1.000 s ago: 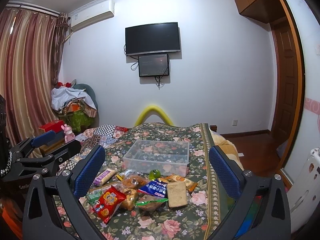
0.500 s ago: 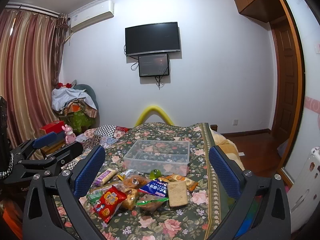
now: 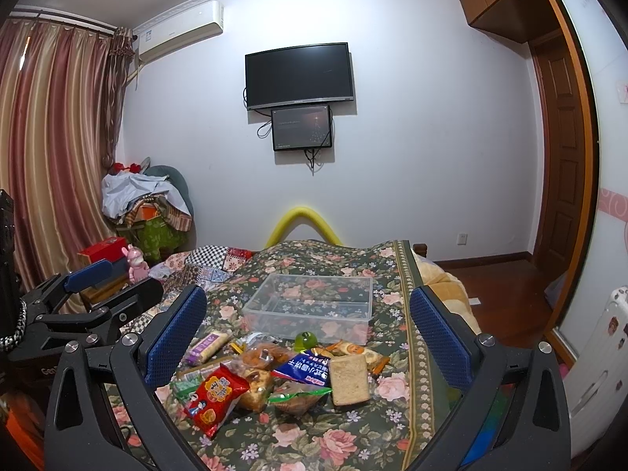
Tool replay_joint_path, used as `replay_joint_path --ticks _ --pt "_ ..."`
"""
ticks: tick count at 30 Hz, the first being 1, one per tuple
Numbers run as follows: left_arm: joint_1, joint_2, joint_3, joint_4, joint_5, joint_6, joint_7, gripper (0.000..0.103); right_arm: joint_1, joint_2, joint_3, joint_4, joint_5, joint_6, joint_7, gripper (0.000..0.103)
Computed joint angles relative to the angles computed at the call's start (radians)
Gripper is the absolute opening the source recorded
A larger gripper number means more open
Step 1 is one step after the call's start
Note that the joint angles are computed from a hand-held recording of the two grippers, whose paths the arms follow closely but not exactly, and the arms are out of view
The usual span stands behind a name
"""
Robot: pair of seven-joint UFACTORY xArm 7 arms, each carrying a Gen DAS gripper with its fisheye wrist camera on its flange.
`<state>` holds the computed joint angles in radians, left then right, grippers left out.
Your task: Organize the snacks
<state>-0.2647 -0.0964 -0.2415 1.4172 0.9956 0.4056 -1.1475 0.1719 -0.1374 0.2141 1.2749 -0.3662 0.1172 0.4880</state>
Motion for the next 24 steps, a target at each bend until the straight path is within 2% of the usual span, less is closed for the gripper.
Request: replay_joint_path --ticks 11,15,18,22,24 --pt "-0.001 0.005 0.01 -0.003 -0.04 -0.01 0.037 0.103 0.008 0.009 -0.005 0.005 0.011 0.013 -0.006 0.103" --pt "0.0 0.017 0.02 -0.009 -0.084 -0.027 0.087 0.103 0.069 0.028 -0.051 0.01 0.151 0.022 -0.143 0.103" --pt "-0.003 0.029 0.031 -0.018 -0.132 -0.021 0.135 0.102 0.061 0.045 -0.05 0.016 0.155 0.044 -0.148 0.103" --pt "-0.01 0.047 0.053 -0.037 -0.268 -0.004 0.259 0.084 0.072 0.075 -0.067 0.027 0.217 0.097 -0.204 0.101" --pt "-0.013 0.059 0.064 -0.047 -0.347 0.019 0.329 0.08 0.076 0.088 -0.076 0.032 0.255 0.136 -0.241 0.096"
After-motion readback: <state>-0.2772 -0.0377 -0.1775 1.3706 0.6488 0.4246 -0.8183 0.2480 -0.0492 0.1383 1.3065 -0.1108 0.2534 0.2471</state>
